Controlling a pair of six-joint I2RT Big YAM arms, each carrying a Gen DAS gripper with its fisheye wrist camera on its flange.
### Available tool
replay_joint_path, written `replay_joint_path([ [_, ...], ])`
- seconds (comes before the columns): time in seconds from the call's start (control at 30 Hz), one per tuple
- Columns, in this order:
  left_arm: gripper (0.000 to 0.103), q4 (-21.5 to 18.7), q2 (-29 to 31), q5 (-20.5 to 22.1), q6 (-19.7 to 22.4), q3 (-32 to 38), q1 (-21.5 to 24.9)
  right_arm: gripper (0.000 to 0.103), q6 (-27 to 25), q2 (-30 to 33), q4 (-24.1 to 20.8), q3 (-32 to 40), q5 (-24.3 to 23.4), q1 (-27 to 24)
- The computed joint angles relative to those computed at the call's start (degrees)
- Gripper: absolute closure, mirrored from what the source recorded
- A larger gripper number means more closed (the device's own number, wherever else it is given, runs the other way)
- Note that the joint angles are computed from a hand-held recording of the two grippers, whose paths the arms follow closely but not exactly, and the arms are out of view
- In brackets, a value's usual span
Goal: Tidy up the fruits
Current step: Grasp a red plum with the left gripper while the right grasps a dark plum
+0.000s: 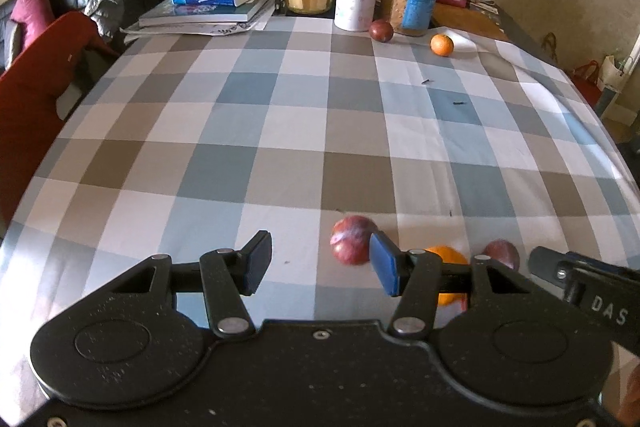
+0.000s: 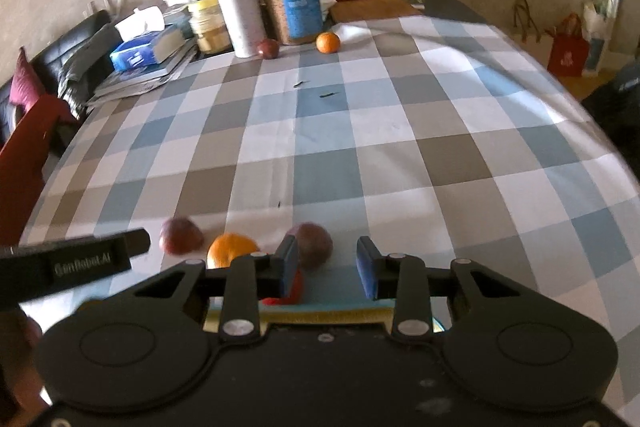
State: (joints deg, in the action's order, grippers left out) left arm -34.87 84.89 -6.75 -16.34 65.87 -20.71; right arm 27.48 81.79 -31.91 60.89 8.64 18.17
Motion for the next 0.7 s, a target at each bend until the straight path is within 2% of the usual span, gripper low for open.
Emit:
replay_joint_path([
  [0.1,0.044,-0.2,1.8,0.5,-0.8,1.6,0.1,0.067,2.3,2.9,-1.0,2.7,-3.9,-1.8],
  [0.2,0.043,0.1,3.3,-0.7,-1.4,2.8,-0.1,0.069,4.8,5.1,-1.5,4.5,-4.4,-2.4],
  [0.3,0.043,0.7,4.4,-1.9,-1.9,3.3,-0.4,0.069,6.3,6.3,-0.9,5.3,-3.3,-2.4],
  [0.43,0.043,1.0,5.4,-1.0,-2.5,3.7,-0.2,0.069,6.1,7.5,0.1,5.6,-0.8,-2.2],
  [0.7,0.043,1.1,6.4,1.4,-2.9,4.0,0.3,0.069,4.2,8.1,1.1,5.0,0.8,-1.8],
])
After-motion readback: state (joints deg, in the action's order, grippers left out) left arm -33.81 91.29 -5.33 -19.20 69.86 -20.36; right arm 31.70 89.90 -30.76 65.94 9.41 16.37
